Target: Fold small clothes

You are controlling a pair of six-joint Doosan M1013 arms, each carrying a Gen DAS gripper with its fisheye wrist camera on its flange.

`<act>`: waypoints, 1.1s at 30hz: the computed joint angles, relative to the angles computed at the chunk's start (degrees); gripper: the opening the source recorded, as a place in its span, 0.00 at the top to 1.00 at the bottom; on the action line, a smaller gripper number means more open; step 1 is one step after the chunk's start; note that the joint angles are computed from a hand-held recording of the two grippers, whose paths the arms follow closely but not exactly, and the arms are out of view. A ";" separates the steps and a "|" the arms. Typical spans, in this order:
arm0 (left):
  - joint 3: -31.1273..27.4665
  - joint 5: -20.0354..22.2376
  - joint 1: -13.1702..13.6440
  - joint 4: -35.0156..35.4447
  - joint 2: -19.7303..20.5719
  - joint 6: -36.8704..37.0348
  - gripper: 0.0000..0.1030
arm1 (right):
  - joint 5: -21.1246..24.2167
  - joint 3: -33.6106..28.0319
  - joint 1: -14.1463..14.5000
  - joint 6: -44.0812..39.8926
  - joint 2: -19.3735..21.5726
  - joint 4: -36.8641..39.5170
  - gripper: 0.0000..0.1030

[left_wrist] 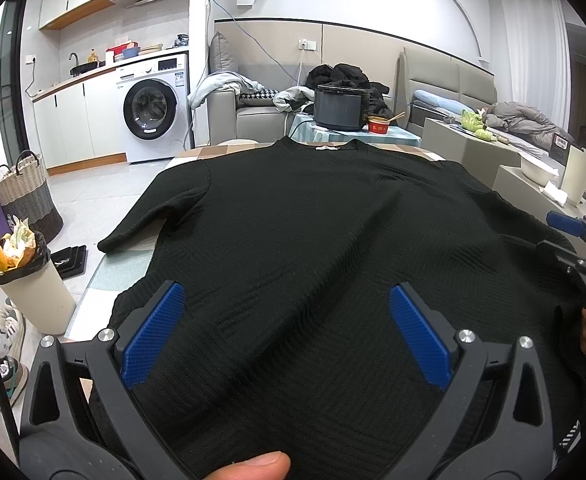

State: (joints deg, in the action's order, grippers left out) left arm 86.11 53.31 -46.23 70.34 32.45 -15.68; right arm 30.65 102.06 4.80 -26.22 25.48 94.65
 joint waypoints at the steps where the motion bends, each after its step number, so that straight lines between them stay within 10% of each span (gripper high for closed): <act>1: 0.05 -0.12 0.00 -0.05 -0.11 0.04 0.01 | -0.43 -0.02 0.11 0.10 0.03 -0.11 0.00; 19: -1.02 1.50 1.86 -4.94 -2.37 3.00 0.01 | -5.57 -3.13 0.01 24.57 -1.92 -15.64 0.00; 26: 0.10 0.37 4.70 -6.01 -4.46 0.83 0.02 | -2.82 -8.54 -1.44 46.17 -0.14 -30.09 0.01; 33: 0.02 -3.14 8.42 -9.52 -4.61 1.66 0.24 | 0.19 -14.44 -3.18 66.90 3.53 -40.84 0.21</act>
